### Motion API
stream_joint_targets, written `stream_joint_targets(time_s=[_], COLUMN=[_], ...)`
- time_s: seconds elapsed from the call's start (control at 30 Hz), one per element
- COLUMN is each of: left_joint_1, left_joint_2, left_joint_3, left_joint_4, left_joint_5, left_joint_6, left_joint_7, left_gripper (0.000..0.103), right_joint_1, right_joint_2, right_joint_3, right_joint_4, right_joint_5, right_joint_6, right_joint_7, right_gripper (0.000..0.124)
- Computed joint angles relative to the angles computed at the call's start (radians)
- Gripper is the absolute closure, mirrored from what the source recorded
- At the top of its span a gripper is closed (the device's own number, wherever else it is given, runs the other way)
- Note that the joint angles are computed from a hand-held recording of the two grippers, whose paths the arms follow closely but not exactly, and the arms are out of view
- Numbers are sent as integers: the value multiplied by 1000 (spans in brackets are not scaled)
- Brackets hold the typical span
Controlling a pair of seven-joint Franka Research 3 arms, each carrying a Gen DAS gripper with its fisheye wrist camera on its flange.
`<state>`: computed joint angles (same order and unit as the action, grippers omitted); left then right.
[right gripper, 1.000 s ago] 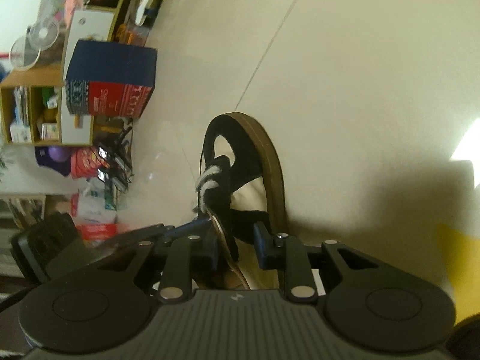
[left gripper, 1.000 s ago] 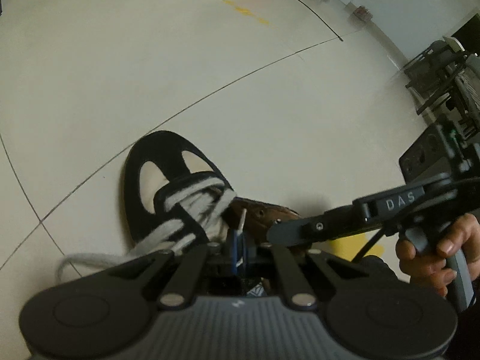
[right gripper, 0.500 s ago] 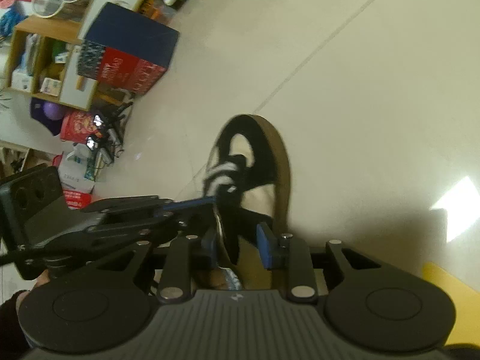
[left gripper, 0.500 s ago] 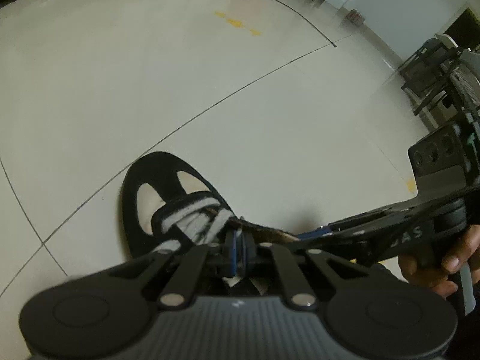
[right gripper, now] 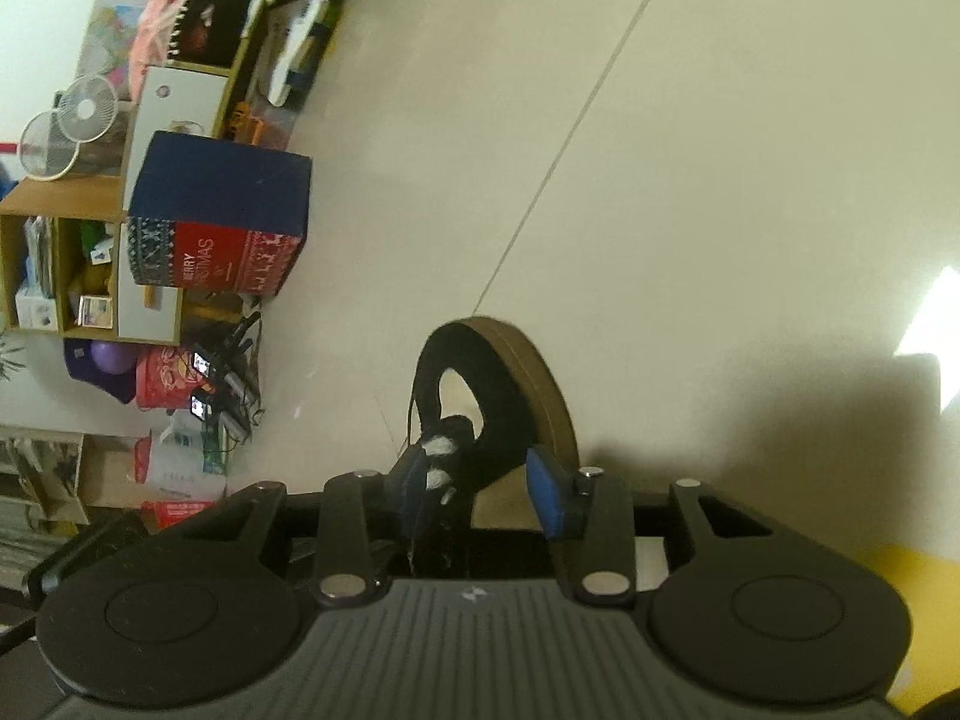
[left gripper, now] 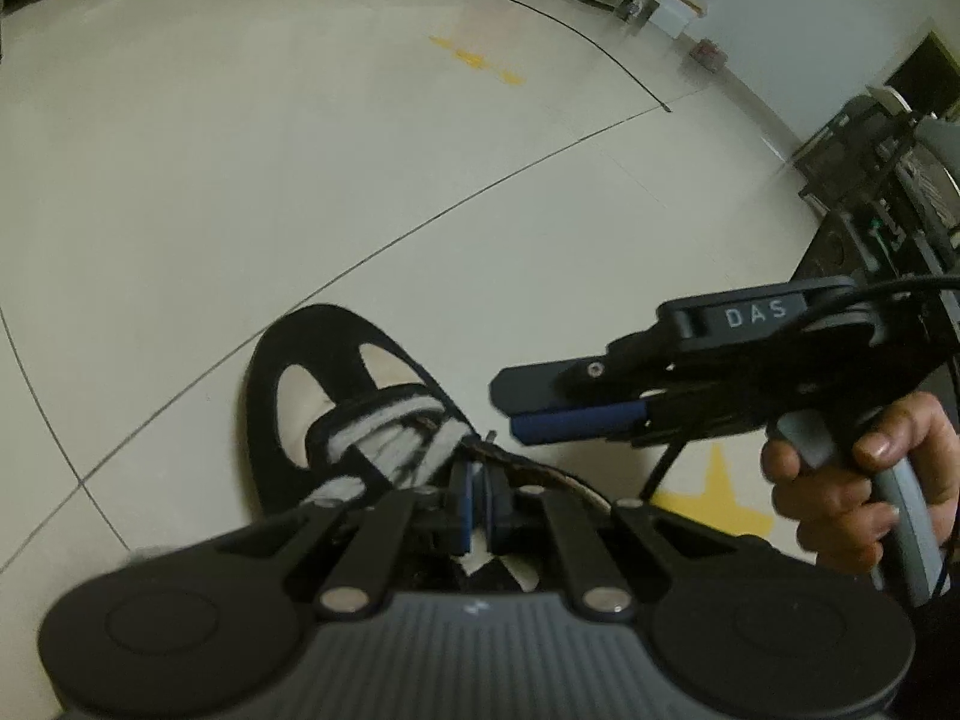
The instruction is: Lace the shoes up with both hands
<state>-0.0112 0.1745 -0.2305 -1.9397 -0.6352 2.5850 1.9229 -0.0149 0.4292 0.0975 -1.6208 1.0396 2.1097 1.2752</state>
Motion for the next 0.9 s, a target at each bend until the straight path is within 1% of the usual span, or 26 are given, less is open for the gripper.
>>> stream_joint_targets(time_s=[0.07, 0.2, 0.3, 0.43, 0.5, 0.6, 0.63, 0.77, 0.9], left_joint_1=[-2, -10, -8, -5, -6, -13, -16, -20, -13], left_joint_2=[3, 12, 7, -1, 0, 6, 8, 19, 1], left_joint_3=[-1, -2, -5, -5, -5, -7, -7, -7, -13], left_joint_4=[2, 9, 3, -3, -3, 0, 2, 17, -8], left_joint_5=[-3, 31, 38, 31, 33, 39, 46, 97, 79], left_joint_6=[7, 13, 17, 19, 22, 34, 37, 29, 49], left_joint_7=[-10, -28, -38, -33, -29, -47, -54, -71, -55], left_gripper=[99, 99, 99, 99, 99, 99, 99, 99, 99], right_joint_1=[4, 4, 11, 22, 26, 32, 32, 44, 52], right_joint_2=[-3, -14, -21, -42, -39, -47, -52, -75, -80], right_joint_3=[0, 0, 0, 0, -2, -2, 1, 2, 0], right_joint_4=[-6, -22, -38, -63, -58, -52, -55, -74, -89], right_joint_5=[-7, -2, 13, 16, 6, -17, -17, -23, -4], right_joint_6=[2, 2, 30, 67, 69, 82, 87, 116, 127], right_joint_7=[6, 8, 14, -14, -21, -81, -108, -196, -175], right_gripper=[83, 85, 90, 92, 94, 108, 118, 119, 119])
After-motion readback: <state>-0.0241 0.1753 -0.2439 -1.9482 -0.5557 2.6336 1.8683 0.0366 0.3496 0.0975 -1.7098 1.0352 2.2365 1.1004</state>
